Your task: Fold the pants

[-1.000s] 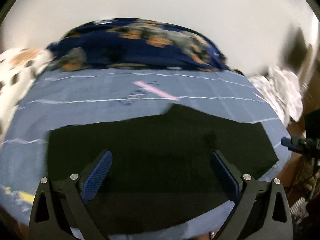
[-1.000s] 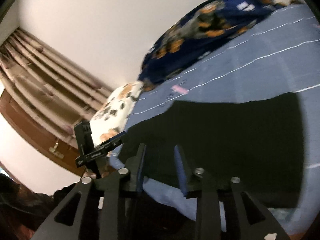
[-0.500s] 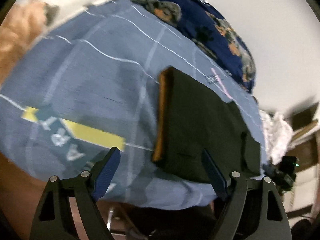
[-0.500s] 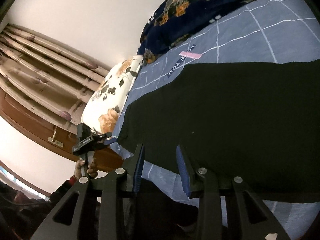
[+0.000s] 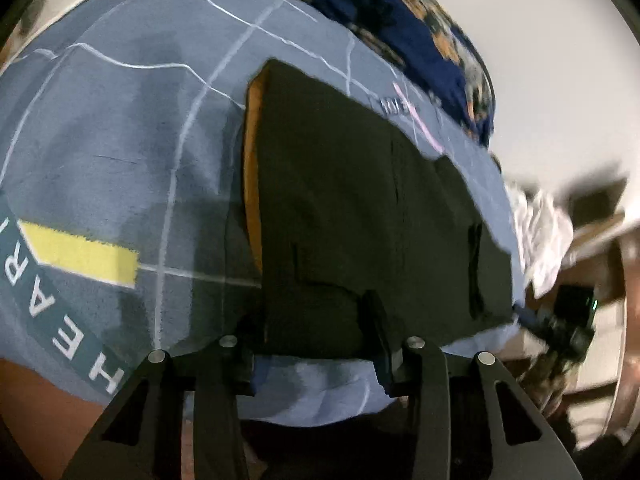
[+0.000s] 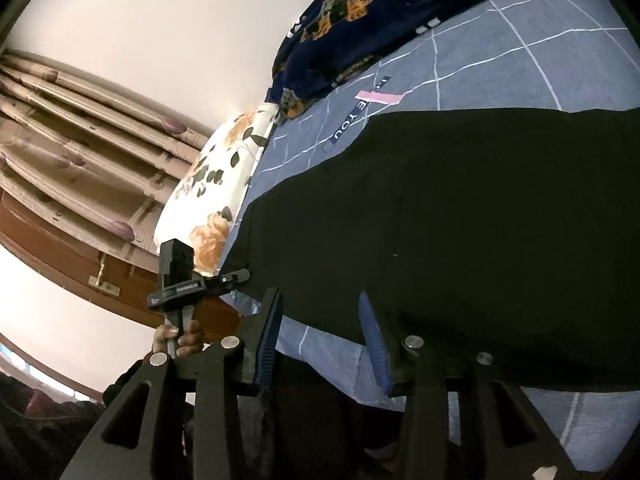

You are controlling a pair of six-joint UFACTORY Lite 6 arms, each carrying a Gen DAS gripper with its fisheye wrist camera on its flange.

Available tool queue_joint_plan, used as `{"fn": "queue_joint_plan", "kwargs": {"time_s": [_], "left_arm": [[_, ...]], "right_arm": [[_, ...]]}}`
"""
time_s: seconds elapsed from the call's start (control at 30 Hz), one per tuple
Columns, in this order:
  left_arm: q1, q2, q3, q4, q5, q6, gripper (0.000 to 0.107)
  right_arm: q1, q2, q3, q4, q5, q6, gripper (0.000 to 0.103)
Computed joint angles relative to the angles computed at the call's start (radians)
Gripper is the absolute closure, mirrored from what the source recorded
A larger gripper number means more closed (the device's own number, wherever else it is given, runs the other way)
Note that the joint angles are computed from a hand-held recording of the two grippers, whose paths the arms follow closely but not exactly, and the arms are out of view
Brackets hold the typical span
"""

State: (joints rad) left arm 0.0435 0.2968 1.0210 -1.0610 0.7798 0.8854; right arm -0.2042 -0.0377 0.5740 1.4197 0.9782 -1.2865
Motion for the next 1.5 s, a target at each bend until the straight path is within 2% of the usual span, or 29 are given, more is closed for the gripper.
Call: {"fn": "queue_joint_plan", "kwargs": {"time_s": [0.1,0.33,0.47,0.57,0.7,0.73,0.83,0.87,0.9,0.93,0.97,1.03,1.1,1.17,1.23,1.33,1.37,1.5], "left_arm": [[-0.012,-0.068,-0.032,-0.014,-0.020,-0.007,0.067],[-0.117,-0.233,-0.034,0.055,-0.109,-0.108,0.069],[-0.246,-0.296,0.021,0.114,-0.161,-0.210,0.070],[-0.378,-0.286,0.124,0.164,-0.188,-0.307,0.071],[-0.571,-0.164,0.336,0.205,-0.182,-0.408,0.072],[-0.619,-0.117,0.399,0.204,-0.175,-0.422,0.079],[-0.758,0.050,0.575,0.253,-0.194,-0.467,0.082],[-0.791,0.113,0.620,0.205,-0.195,-0.419,0.095],[-0.818,0.152,0.644,0.180,-0.200,-0.394,0.096],[-0.843,0.208,0.690,0.168,-0.198,-0.373,0.096],[-0.870,0.259,0.733,0.165,-0.200,-0.356,0.096],[-0.902,0.309,0.772,0.186,-0.215,-0.358,0.096],[-0.907,0.340,0.809,0.223,-0.200,-0.396,0.096],[-0.893,0.313,0.774,0.239,-0.215,-0.405,0.094],[-0.878,0.237,0.668,0.308,-0.282,-0.440,0.090],[-0.856,0.118,0.474,0.443,-0.399,-0.526,0.072],[-0.839,0.096,0.426,0.477,-0.422,-0.549,0.072],[-0.760,0.073,0.328,0.322,-0.432,-0.422,0.072]], "right_arm": [[0.010,0.005,-0.001,0.015,-0.007,-0.008,0.057],[-0.044,0.072,0.005,0.064,0.044,-0.044,0.055],[-0.117,0.156,0.027,0.101,0.130,-0.058,0.054],[-0.178,0.241,0.063,0.130,0.217,-0.048,0.053],[-0.239,0.311,0.114,0.153,0.319,-0.024,0.051],[-0.249,0.324,0.125,0.156,0.342,-0.018,0.050],[-0.284,0.363,0.151,0.171,0.420,-0.003,0.046],[-0.303,0.384,0.157,0.173,0.452,0.001,0.041],[-0.319,0.414,0.170,0.172,0.481,0.010,0.034],[-0.330,0.433,0.178,0.172,0.488,0.021,0.032],[-0.349,0.439,0.180,0.167,0.454,0.039,0.026],[-0.364,0.468,0.191,0.161,0.423,0.044,0.025],[-0.386,0.536,0.205,0.164,0.482,0.034,0.025],[-0.395,0.547,0.217,0.165,0.473,0.038,0.025],[-0.396,0.557,0.233,0.164,0.473,0.047,0.025],[-0.387,0.496,0.227,0.134,0.374,0.065,0.025],[-0.386,0.469,0.228,0.108,0.321,0.068,0.025],[-0.342,0.491,0.280,0.071,0.225,0.072,0.025]]}}
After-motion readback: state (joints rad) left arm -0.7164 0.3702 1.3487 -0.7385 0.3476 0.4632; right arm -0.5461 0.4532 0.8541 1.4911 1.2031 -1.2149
